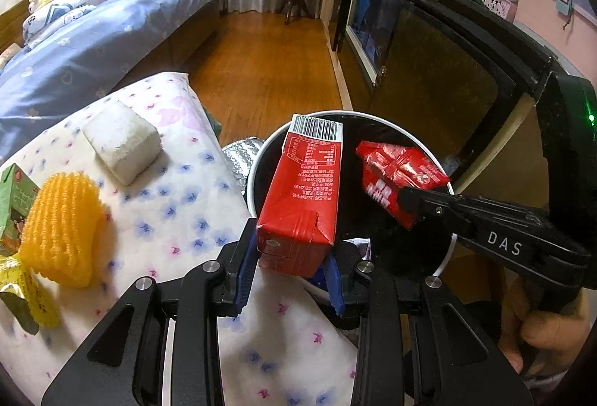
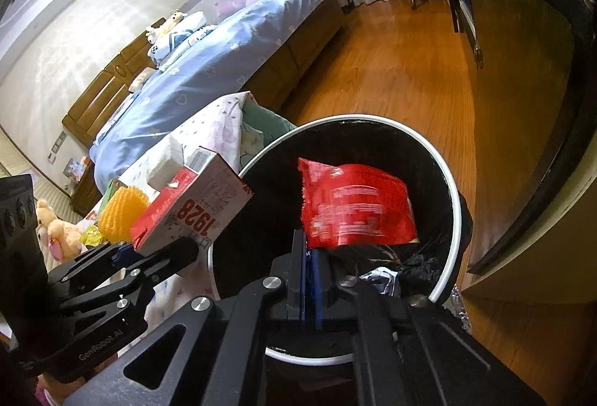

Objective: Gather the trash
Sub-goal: 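Carry both items over the bin and open both tools to drop them, then move both tools back over the yellow snack bag and yellow mesh sleeve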

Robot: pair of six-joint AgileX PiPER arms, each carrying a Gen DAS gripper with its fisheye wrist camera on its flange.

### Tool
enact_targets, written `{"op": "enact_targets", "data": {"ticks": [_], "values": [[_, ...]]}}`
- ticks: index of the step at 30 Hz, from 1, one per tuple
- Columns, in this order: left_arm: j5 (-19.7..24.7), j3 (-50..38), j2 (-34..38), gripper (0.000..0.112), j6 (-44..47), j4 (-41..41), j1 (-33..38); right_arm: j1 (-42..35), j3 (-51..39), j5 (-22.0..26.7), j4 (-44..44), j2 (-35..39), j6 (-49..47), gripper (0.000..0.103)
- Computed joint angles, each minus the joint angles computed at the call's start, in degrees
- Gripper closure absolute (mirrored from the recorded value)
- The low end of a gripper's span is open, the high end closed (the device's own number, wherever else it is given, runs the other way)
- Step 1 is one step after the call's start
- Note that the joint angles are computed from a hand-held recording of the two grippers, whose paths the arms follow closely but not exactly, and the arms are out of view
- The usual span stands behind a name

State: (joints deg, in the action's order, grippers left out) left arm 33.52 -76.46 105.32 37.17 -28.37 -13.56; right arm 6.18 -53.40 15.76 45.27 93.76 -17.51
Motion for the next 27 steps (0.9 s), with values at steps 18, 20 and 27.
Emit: {"op": "enact_targets", "data": {"ticks": [18,20,27], "values": [[-2.8,12.4,-9.1,0.055,9.6,-9.9,6.3,1.4,4.1,-2.0,-0.3,-4.1,2.6,0.051],[-2.6,14.7,-10.9,0.054,11.7,-11.8,8.4,3.3,4.9,-3.5,-2.5,-5.1,5.3,0.042],[-2.2,22.1,-16.8,0.052,20.4,-18.1,16.6,11.5,5.0,-7.0,-19.0,-6.7,23.3,0.028]]}}
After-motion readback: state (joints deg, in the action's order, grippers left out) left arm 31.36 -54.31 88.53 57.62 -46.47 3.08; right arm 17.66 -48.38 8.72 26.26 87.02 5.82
